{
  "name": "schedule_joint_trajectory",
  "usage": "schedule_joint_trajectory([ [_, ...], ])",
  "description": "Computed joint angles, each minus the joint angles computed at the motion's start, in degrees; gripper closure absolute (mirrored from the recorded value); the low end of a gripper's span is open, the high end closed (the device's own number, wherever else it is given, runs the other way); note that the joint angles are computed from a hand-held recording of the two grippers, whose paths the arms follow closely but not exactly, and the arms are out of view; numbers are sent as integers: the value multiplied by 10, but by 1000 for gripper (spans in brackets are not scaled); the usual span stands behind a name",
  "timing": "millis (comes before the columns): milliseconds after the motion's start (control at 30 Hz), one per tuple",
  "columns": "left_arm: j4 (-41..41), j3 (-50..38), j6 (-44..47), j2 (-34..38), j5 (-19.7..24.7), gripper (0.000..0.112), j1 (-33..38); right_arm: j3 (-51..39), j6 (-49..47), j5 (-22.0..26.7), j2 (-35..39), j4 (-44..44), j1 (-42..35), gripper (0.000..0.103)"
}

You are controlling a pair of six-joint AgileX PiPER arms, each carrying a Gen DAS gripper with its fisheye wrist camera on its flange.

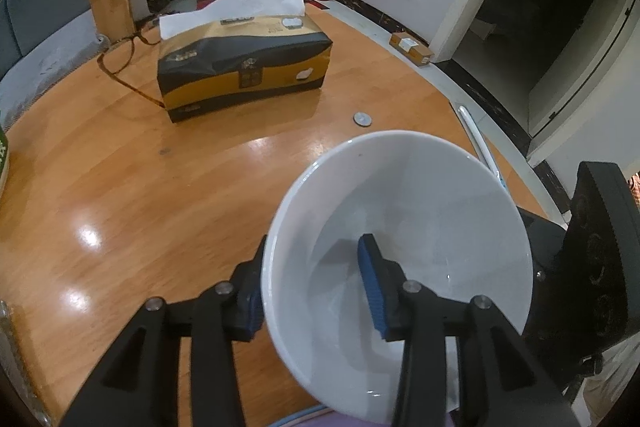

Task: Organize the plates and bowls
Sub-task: 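Lift the bowl stack with the left gripper and carry it toward the purple plate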

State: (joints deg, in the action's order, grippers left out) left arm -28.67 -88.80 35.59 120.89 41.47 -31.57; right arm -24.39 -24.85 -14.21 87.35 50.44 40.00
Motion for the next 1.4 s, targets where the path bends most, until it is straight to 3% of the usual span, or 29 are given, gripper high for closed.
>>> schedule_joint_trajectory([
  [200,-33,-31,24,20,46,73,18,-11,63,18,12,-84,-24,5],
  [333,-28,-24,25,17,40,69,13,-12,148,26,17,-181,-36,3],
  [733,-59,6,50,1,21,69,19,-11,178,20,16,-207,-39,3],
  [967,-55,19,51,-20,11,70,15,9,128,-15,-6,-144,-16,3],
  [1400,-46,69,54,-93,-6,70,10,0,-170,-45,-64,192,64,3],
])
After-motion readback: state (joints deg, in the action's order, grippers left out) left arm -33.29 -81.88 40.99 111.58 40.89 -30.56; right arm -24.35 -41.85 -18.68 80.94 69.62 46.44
